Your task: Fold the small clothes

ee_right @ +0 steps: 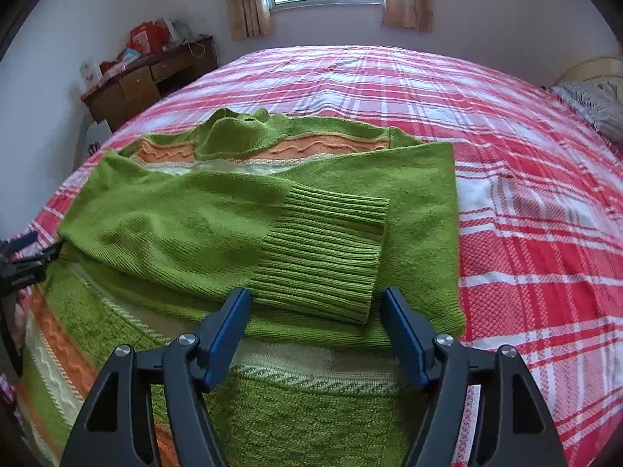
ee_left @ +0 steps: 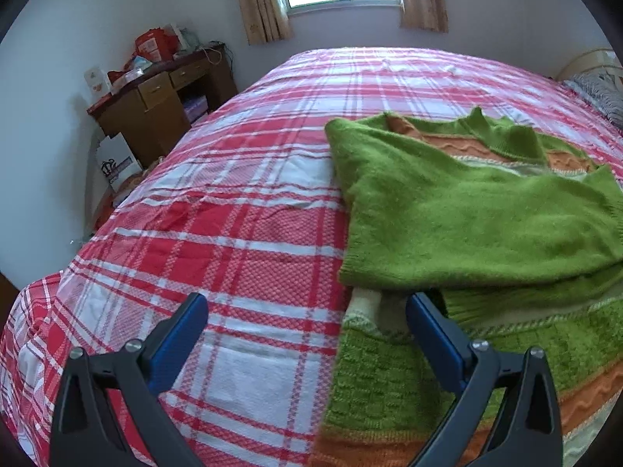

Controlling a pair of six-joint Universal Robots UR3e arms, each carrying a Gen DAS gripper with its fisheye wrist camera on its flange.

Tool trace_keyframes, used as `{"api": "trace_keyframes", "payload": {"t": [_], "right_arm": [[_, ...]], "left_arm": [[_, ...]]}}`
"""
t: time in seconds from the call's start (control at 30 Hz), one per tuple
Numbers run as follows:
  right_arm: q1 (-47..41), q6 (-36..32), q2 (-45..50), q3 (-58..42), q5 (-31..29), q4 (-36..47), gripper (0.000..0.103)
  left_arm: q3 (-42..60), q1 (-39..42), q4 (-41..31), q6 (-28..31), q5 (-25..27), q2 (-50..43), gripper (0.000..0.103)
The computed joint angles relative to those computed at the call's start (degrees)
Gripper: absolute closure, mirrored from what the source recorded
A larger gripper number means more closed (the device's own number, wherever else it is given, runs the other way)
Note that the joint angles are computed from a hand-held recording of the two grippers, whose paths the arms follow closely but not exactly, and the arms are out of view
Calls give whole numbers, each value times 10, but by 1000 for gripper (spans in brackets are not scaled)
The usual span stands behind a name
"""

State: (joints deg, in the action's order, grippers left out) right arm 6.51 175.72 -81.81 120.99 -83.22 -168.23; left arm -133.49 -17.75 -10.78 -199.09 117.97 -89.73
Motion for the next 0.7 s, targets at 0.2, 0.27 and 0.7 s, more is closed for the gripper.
{"api": "trace_keyframes", "payload": {"t": [0.2,0.27,0.7], "right_arm": [[-28,4,-82,64,43,2,32],[-33,6,-110,81,52,11,32],[-34,-1,-299,209,90,70,32]], "left_arm": [[-37,-21,5,1,-4,44,0],[-48,-32,2,-4,-7,62,0],[-85,-121,-43,-64,17,154,0]]}}
